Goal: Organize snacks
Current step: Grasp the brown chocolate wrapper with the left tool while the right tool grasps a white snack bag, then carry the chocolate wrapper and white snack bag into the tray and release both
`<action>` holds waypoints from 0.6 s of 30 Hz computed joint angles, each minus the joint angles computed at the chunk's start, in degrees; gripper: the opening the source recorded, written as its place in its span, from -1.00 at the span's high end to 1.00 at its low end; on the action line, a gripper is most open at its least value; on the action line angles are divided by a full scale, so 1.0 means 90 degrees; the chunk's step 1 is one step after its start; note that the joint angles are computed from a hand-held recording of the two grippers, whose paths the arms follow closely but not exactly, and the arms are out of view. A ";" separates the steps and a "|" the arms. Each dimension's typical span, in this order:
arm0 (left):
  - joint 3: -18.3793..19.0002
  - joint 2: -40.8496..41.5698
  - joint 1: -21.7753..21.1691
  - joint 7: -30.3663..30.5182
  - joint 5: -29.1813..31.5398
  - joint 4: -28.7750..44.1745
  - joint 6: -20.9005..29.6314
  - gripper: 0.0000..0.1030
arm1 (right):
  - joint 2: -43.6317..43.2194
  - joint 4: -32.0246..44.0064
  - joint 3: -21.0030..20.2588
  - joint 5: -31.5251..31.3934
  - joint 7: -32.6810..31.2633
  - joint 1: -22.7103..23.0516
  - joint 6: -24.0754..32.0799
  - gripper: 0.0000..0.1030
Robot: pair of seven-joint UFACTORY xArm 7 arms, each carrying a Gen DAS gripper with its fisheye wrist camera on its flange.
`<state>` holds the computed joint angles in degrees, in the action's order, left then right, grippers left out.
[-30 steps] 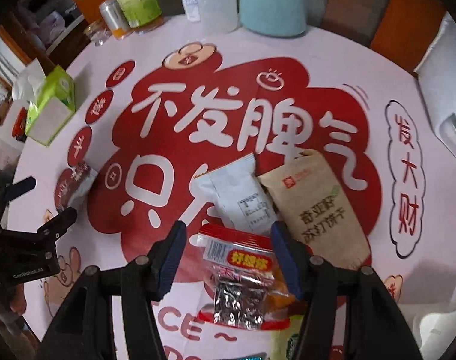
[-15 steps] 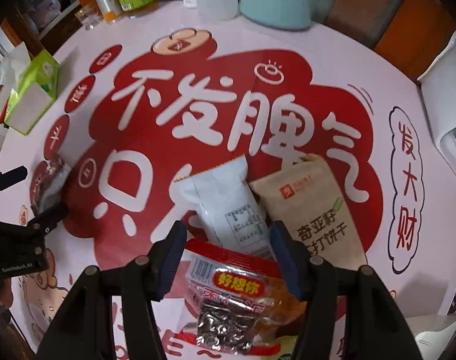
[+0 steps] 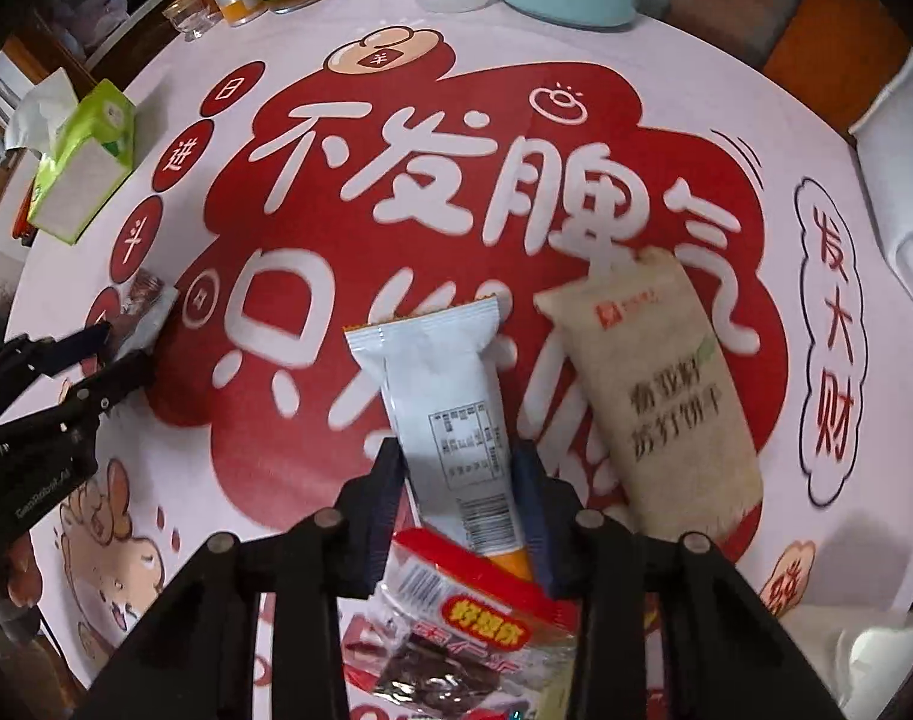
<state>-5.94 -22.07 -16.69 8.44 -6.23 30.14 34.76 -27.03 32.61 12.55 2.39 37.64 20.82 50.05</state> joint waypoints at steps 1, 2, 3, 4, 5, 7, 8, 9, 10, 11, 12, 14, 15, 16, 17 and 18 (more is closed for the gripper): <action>-0.0037 -0.0154 -0.0020 -0.0036 0.0009 -0.0121 -0.0006 0.28 | -0.0149 -0.0111 0.0041 0.0031 0.0062 0.0046 0.0004 0.32; -0.0044 -0.0302 -0.0062 -0.0038 -0.0013 -0.0233 0.0002 0.29 | -0.0314 -0.0217 0.0053 0.0091 0.0114 0.0093 -0.0019 0.33; -0.0054 -0.0519 -0.0120 -0.0043 -0.0042 -0.0383 0.0048 0.30 | -0.0544 -0.0344 0.0067 0.0182 0.0187 0.0160 -0.0052 0.34; -0.0057 -0.0709 -0.0185 -0.0042 -0.0074 -0.0498 0.0124 0.31 | -0.0737 -0.0432 0.0080 0.0255 0.0250 0.0218 -0.0051 0.35; -0.0073 -0.0891 -0.0242 -0.0070 -0.0098 -0.0599 0.0216 0.31 | -0.0920 -0.0498 0.0102 0.0297 0.0315 0.0261 -0.0033 0.36; -0.0121 -0.1471 -0.0401 -0.0139 -0.0148 -0.0861 0.0518 0.33 | -0.1383 -0.0626 0.0172 0.0371 0.0466 0.0369 0.0039 0.38; -0.0117 -0.1701 -0.0476 -0.0147 -0.0177 -0.0949 0.0619 0.33 | -0.1622 -0.0697 0.0206 0.0408 0.0552 0.0419 0.0075 0.38; -0.0138 -0.2105 -0.0580 -0.0185 -0.0215 -0.1068 0.0794 0.33 | -0.1849 -0.0790 0.0249 0.0426 0.0636 0.0461 0.0081 0.38; -0.0184 -0.2490 -0.0700 -0.0263 -0.0269 -0.1170 0.0967 0.33 | -0.2184 -0.0843 0.0334 0.0419 0.0777 0.0506 0.0172 0.38; -0.0162 -0.2797 -0.0794 -0.0278 -0.0307 -0.1209 0.1141 0.33 | -0.2446 -0.0905 0.0384 0.0426 0.0886 0.0547 0.0216 0.38; -0.0178 -0.3080 -0.0887 -0.0320 -0.0347 -0.1233 0.1303 0.33 | -0.2717 -0.0966 0.0451 0.0424 0.0996 0.0596 0.0289 0.39; -0.0243 -0.3786 -0.1112 -0.0408 -0.0421 -0.1268 0.1710 0.33 | -0.3166 -0.1025 0.0596 0.0413 0.1227 0.0685 0.0397 0.39; -0.0272 -0.4054 -0.1224 -0.0451 -0.0472 -0.1242 0.1904 0.33 | -0.3312 -0.0997 0.0636 0.0412 0.1302 0.0724 0.0459 0.39; -0.0330 -0.4411 -0.1360 -0.0522 -0.0532 -0.1190 0.2184 0.33 | -0.3612 -0.0976 0.0745 0.0370 0.1440 0.0765 0.0649 0.39; -0.0389 -0.4626 -0.1452 -0.0573 -0.0578 -0.1148 0.2338 0.33 | -0.3757 -0.0948 0.0791 0.0344 0.1511 0.0778 0.0733 0.39; -0.0417 -0.4816 -0.1539 -0.0594 -0.0621 -0.1106 0.2487 0.33 | -0.4022 -0.0947 0.0808 0.0340 0.1579 0.0829 0.0865 0.39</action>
<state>-9.69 -65.41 -30.54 3.09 -11.82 20.19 57.14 -63.23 24.09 19.82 5.45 51.85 28.28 57.84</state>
